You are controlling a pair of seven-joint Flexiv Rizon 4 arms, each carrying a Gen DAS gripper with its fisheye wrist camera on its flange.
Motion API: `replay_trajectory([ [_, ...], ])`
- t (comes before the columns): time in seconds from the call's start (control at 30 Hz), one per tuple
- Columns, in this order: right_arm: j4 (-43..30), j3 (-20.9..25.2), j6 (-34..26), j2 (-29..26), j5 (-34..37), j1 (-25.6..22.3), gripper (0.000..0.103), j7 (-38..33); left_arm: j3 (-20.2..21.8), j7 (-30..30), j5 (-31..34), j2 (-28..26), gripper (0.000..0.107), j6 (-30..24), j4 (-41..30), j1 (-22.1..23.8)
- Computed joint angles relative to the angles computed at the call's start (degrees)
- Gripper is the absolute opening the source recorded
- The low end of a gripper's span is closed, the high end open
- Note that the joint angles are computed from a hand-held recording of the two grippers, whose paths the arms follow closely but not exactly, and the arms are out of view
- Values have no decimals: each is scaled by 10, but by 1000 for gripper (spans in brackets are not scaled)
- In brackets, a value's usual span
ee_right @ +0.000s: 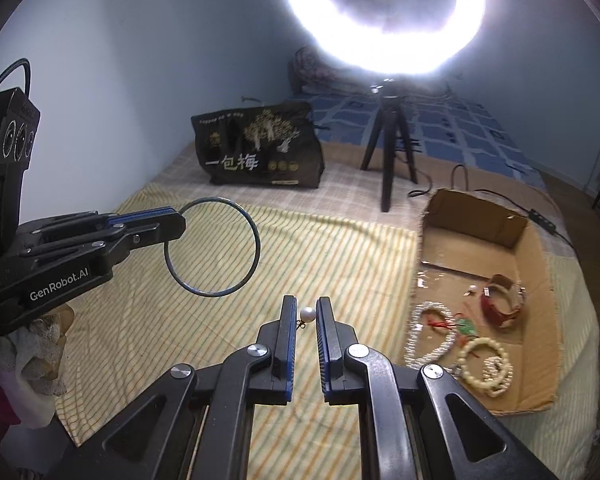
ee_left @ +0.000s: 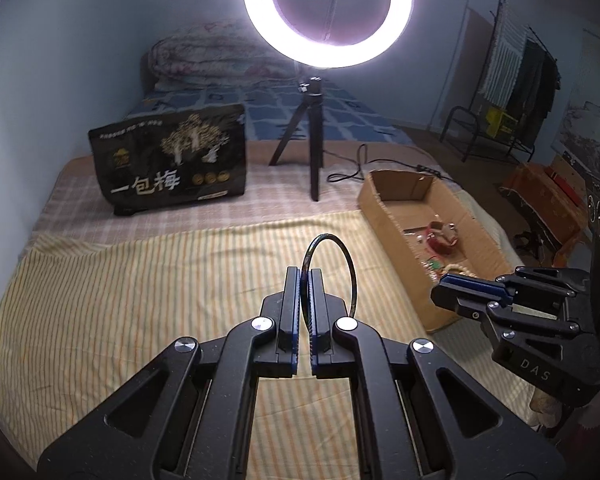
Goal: Organize jewelry
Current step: 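Carry the black bangle and pearl earring into the cardboard box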
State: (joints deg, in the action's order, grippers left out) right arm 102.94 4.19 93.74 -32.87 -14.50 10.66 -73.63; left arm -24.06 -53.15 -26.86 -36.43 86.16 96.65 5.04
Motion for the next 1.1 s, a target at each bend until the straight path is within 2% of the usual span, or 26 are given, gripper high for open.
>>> replay_trajectory([
  [0.27,25,-13,14,22,8,-13,7,2,-8,0,6,3,2,2,-7,-15],
  [0.57,43,-32,22,39,13,-31,7,5,9,-10,14,-10,2,-10,-40,-51],
  [0.77,40,-49,23,41,13,-40,7,8,39,-28,26,-34,2,-29,-89,-93],
  [1.1,-28,-20,-15,0,19,-96,7,1,103,-74,59,-99,2,-80,-211,-166],
])
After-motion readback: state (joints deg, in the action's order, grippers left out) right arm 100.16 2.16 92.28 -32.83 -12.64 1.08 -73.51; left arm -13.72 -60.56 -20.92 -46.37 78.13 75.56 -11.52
